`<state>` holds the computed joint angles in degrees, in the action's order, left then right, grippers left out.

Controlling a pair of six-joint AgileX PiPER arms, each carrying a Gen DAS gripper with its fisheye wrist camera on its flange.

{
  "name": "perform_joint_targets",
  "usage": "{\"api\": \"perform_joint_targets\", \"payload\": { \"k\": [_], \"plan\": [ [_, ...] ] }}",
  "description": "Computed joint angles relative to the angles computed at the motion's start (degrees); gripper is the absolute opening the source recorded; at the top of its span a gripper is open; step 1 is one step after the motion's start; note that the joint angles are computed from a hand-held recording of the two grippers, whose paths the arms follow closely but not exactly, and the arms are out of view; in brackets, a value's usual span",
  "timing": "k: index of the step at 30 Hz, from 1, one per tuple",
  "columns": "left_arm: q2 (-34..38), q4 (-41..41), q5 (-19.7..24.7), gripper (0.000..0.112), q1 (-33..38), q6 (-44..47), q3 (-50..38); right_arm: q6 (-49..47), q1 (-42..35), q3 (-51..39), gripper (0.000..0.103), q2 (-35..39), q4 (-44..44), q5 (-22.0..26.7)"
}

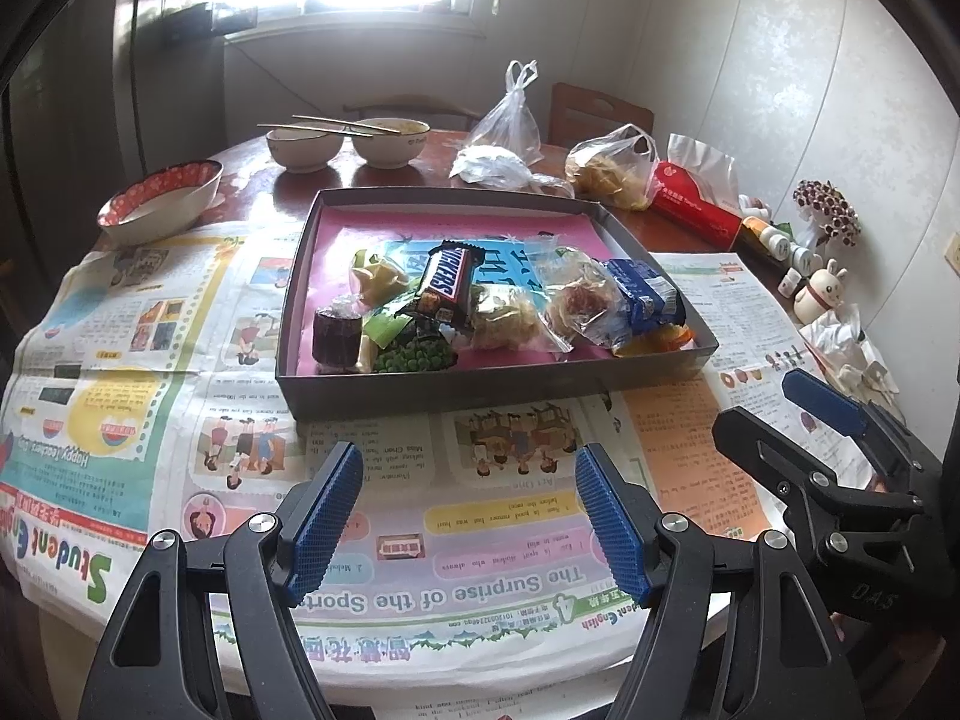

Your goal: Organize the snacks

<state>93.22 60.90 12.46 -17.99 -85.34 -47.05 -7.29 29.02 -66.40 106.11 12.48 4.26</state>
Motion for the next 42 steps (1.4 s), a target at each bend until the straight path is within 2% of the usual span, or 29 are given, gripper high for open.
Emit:
{"api": "perform_joint_targets", "payload": {
  "k": [2, 5, 10, 24, 28, 42],
  "plan": [
    [-0.13, 0.07, 0.09, 0.075, -0.06, -0.11, 0.21, 3.55, 0.09, 0.30, 0.089, -0.07, -3.53, -0.11],
    [-0.21, 0.45, 0.09, 0.075, -0.14, -0.74, 0.54, 4.20, 0.12, 0.77, 0.089, -0.35, -4.06, -0.20],
    [-0.62, 2.17, -0.06, 0.075, -0.43, -2.94, 1.46, -0.51, 0.11, 1.24, 0.089, -0.70, 0.94, 0.15],
    [-1.25, 8.84, 0.64, 0.075, -2.12, -10.86, 3.61, 6.64, 0.94, 4.22, 0.089, -2.45, -5.97, -0.59],
    [-1.44, 9.27, 0.98, 0.075, -2.36, -11.65, 4.01, 5.88, 1.07, 4.89, 0.089, -2.48, -4.92, -0.30],
    [-1.81, 15.33, 1.46, 0.075, -3.42, -19.24, 6.04, 19.49, 2.06, 6.24, 0.089, -2.54, -18.50, -0.68]
  ]
}}
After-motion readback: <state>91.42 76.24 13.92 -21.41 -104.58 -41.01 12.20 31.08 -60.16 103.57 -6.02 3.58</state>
